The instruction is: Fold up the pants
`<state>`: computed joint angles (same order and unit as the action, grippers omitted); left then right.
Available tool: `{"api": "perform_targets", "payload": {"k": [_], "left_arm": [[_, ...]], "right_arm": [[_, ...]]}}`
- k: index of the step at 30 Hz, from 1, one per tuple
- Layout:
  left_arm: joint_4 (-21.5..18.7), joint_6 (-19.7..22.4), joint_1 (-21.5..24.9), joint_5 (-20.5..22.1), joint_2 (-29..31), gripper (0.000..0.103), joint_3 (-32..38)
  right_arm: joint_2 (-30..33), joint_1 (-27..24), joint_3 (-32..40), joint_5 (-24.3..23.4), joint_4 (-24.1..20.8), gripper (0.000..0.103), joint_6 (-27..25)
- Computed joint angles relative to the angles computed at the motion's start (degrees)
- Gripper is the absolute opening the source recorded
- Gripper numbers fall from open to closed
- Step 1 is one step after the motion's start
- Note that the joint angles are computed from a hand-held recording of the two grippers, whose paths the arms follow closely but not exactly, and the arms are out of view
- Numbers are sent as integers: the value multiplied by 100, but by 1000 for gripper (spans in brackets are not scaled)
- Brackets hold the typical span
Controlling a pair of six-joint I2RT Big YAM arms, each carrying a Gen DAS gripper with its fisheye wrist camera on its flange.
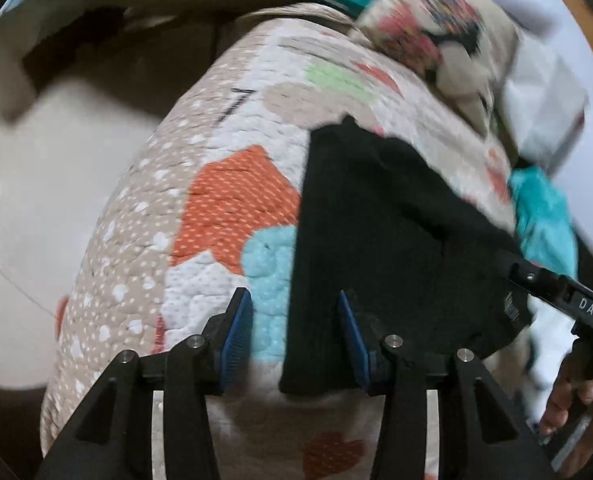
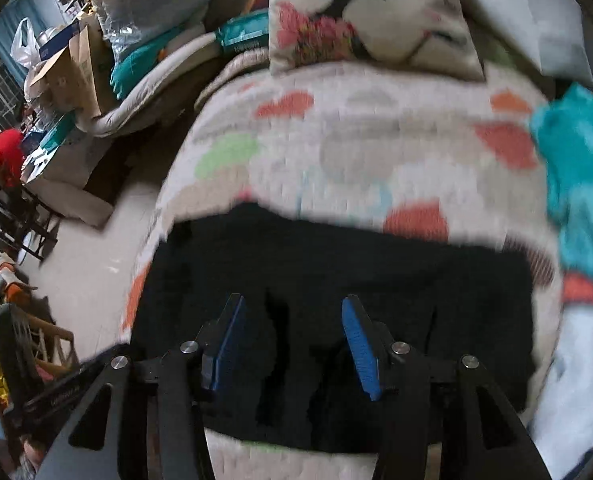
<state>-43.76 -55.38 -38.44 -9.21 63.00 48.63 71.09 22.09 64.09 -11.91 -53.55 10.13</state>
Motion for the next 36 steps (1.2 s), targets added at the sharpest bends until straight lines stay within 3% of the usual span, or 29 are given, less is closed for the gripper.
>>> {"api": "perform_targets", "payload": {"k": [2,4,6,8,10,14,18,22,27,29,32,36], "left_arm": [[-69,226,-118,-117,107,50,2],[-163,420,-231,-348,123,54,21],[-184,402,-273,-449,61,54,-10],[-157,257,-251,-426,-98,54,-66],[-133,204,-301,-596,-266,54,-58],[-332,280,-467,-1081,-184,54,166],[-420,677,-408,-744,171,54,701],[-427,1728,-385,-400,924,54,1667],[-592,2370,-281,376,2051,54,2954],[-682,2588,-293,514,2523,54,3481],[-790,2946,-404,392,3141,54,4170],[-1119,3140,-484,544,3902,54,5073]], "right_arm": [[75,188,-219,190,124,54,36],[113,360,-398,741,74,55,-17],[30,311,-581,828,227,60,-100],[-93,159,-589,1118,42,62,24],[-300,-157,-694,977,95,62,181],[-699,-1128,-907,183,321,62,784],[-1073,-1803,-1202,-527,750,62,1562],[-1398,-1853,-1470,-521,1057,62,2044],[-1479,-1871,-1757,-588,1130,62,2650],[-1468,-1938,-1877,-606,1129,62,2775],[-1363,-1993,-1918,-519,1264,62,2757],[-1223,-2019,-1919,-543,1341,62,2754]]}}
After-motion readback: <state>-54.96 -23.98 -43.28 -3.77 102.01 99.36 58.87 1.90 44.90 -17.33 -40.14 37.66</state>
